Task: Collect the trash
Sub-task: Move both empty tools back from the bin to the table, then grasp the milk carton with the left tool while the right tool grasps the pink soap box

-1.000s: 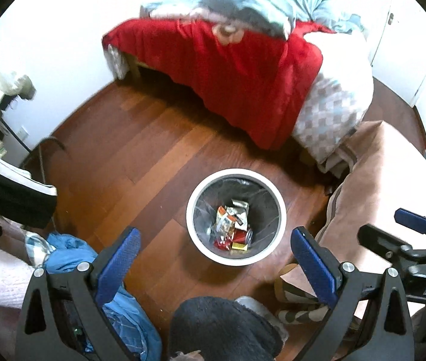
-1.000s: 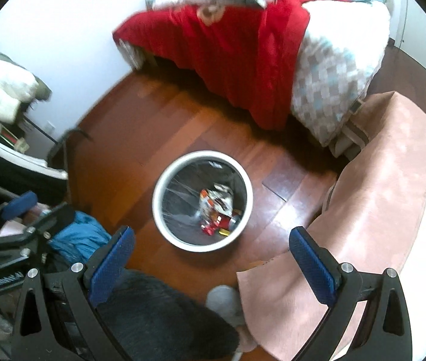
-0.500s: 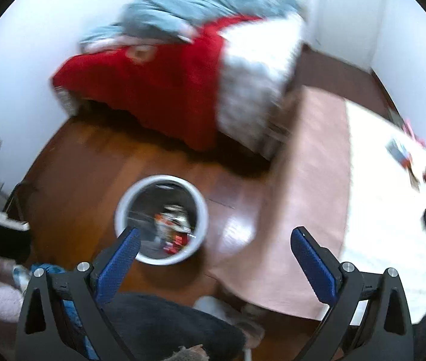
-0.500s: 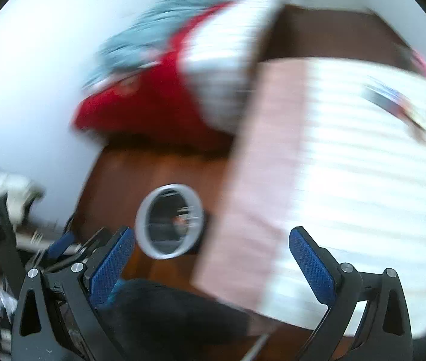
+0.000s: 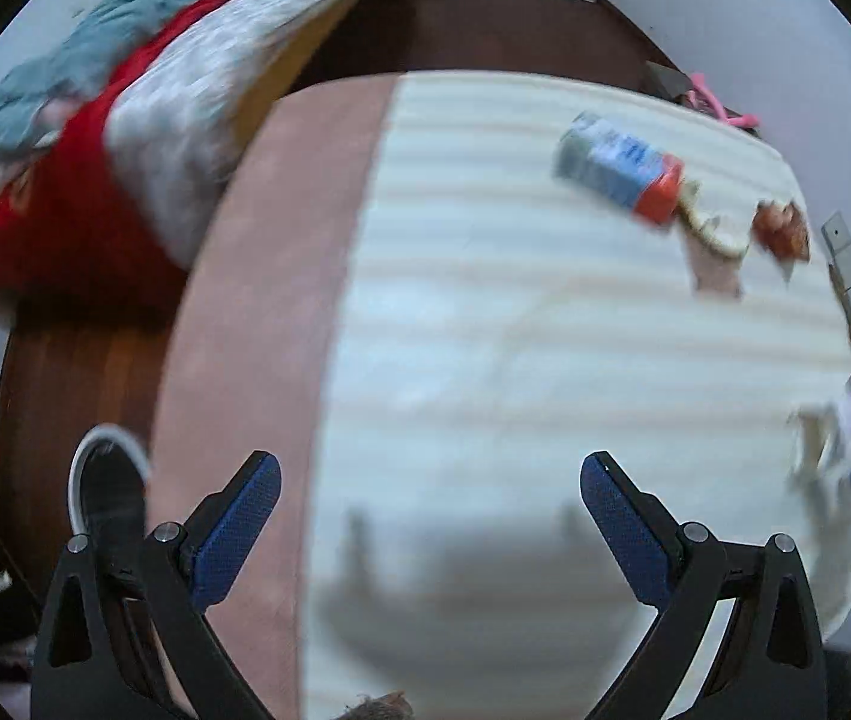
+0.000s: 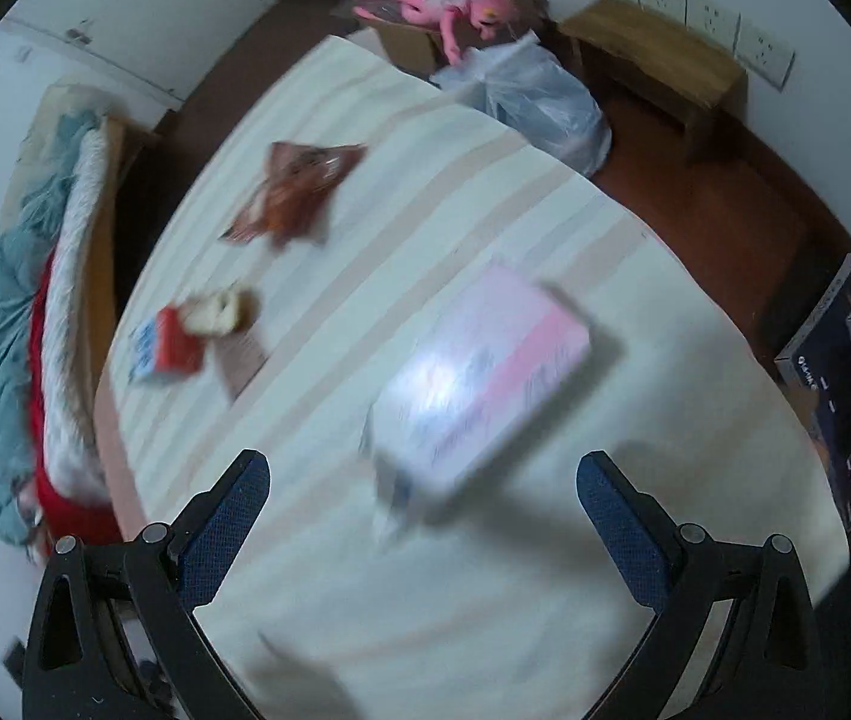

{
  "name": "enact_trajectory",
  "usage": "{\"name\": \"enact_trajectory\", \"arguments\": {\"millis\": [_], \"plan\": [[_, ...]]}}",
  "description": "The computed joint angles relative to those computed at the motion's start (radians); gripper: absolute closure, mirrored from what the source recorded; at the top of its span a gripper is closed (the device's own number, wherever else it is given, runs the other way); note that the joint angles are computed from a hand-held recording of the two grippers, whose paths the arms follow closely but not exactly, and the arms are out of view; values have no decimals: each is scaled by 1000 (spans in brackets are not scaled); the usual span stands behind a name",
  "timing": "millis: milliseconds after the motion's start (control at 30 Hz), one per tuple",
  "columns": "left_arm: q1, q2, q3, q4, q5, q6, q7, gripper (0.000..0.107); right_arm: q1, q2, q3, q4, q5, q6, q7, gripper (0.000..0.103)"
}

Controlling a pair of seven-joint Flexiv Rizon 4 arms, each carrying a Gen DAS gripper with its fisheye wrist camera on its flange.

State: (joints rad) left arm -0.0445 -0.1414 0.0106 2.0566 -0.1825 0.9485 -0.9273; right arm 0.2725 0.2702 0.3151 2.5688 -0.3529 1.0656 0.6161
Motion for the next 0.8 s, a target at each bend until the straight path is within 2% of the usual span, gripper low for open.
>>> {"name": "enact_trajectory", "arguments": {"millis": [67, 167, 200, 333, 400, 500, 600, 667, 733, 767, 800], "plan": [[-24, -40, -19, -65, 31, -20, -56, 5, -3, -40, -34, -11, 18, 8, -64, 5], [-57, -113, -40, -186, 52, -83, -138, 5, 6, -94, -77, -79, 69, -86, -218, 26], [-67, -138, -45, -226, 54, -113, -165, 5, -3, -115, -88, -101, 40, -93, -269, 46], [-99, -277, -69, -425, 22, -275, -288, 5, -26, -172, -127, -176, 35, -130, -465, 44], [-114, -330, -67, -501, 17, -342, -352, 5, -43, -191, -146, -216, 34, -183, -562, 44], [-134, -423, -72, -619, -3, -442, -455, 5, -67, -213, -169, -247, 129, -178, -681, 42], [-145, -496, -76, -705, -18, -536, -535, 6, -87, -218, -171, -253, 163, -171, -713, 41], [-155, -517, -72, -733, -10, -557, -569, 8, -91, -224, -168, -261, 164, -190, -727, 41], [-169, -493, -67, -705, 18, -505, -562, 32, -93, -232, -166, -266, 169, -191, -736, 41], [-170, -474, -68, -681, 33, -476, -534, 40, -93, -233, -164, -266, 159, -191, -734, 41], [-170, -459, -69, -664, 43, -460, -509, 43, -91, -231, -161, -268, 157, -196, -735, 42]]}}
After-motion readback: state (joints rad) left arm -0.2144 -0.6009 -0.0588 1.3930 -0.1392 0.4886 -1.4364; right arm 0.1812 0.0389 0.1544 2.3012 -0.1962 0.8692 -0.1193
